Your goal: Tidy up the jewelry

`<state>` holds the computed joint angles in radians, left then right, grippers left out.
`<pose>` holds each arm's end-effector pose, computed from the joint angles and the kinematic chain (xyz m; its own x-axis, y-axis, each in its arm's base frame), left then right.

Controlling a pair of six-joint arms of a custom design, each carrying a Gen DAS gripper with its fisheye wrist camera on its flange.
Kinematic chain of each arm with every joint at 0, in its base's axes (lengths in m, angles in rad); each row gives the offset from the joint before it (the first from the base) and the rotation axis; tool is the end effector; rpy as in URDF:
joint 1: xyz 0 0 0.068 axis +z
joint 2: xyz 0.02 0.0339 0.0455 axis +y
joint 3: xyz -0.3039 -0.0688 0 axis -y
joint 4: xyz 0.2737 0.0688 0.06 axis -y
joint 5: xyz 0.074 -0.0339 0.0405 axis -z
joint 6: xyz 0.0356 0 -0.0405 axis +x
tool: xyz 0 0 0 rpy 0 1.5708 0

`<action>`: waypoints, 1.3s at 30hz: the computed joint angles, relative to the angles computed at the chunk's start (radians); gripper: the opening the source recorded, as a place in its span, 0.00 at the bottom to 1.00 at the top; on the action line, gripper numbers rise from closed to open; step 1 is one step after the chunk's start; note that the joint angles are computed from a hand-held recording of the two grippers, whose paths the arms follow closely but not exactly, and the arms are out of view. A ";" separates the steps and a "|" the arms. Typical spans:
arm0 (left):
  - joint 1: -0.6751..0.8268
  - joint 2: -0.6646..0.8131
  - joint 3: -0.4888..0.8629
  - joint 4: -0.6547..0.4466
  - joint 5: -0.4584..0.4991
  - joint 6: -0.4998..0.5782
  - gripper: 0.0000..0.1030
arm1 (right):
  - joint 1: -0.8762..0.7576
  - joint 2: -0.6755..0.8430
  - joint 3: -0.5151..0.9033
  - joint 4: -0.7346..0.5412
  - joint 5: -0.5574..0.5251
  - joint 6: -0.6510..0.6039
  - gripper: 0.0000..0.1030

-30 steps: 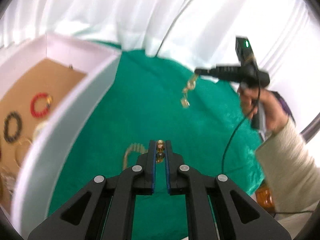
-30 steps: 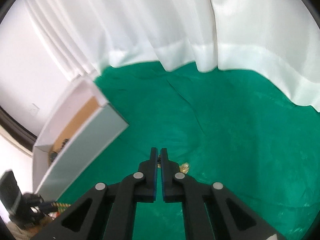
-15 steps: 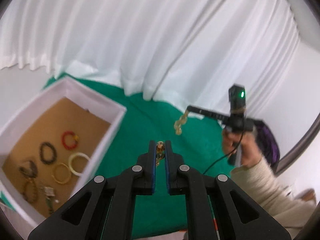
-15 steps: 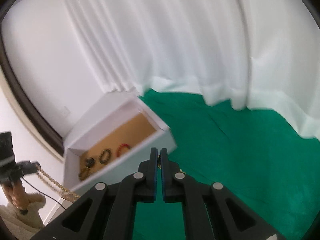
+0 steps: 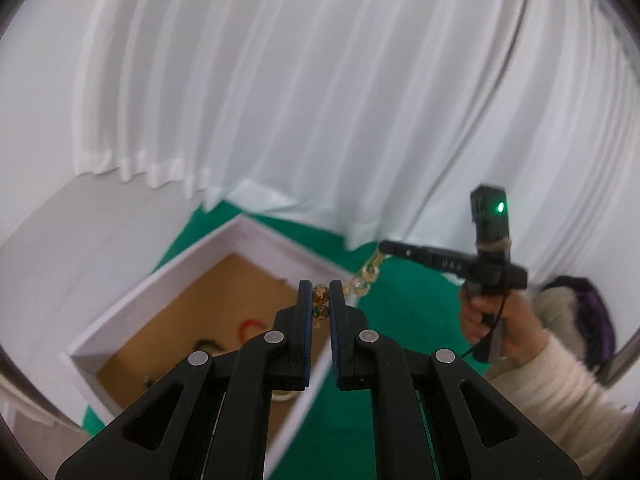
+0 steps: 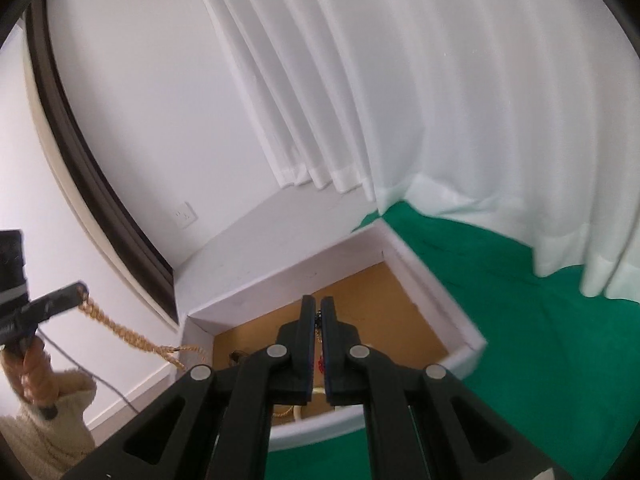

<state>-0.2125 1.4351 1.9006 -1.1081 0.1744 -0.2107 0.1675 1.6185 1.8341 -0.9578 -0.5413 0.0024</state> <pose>0.2762 -0.0659 0.5257 -0.6447 -0.0716 -0.7611 0.2134 0.9392 -0.2691 0.3579 0.0791 0.4636 -0.6677 -0.1108 -0.7361 -0.5157 0.7820 0.3500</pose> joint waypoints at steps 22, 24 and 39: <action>-0.154 -0.002 -0.502 0.288 -0.669 -0.104 0.99 | 0.185 0.206 -0.116 0.048 0.400 0.024 0.73; -0.184 0.002 -0.487 0.241 -0.744 -0.150 0.99 | 0.200 0.175 -0.140 0.066 0.421 0.015 0.75; -0.143 -0.034 -0.501 0.127 -0.681 -0.316 0.99 | 0.363 0.048 -0.284 0.123 0.588 0.001 0.80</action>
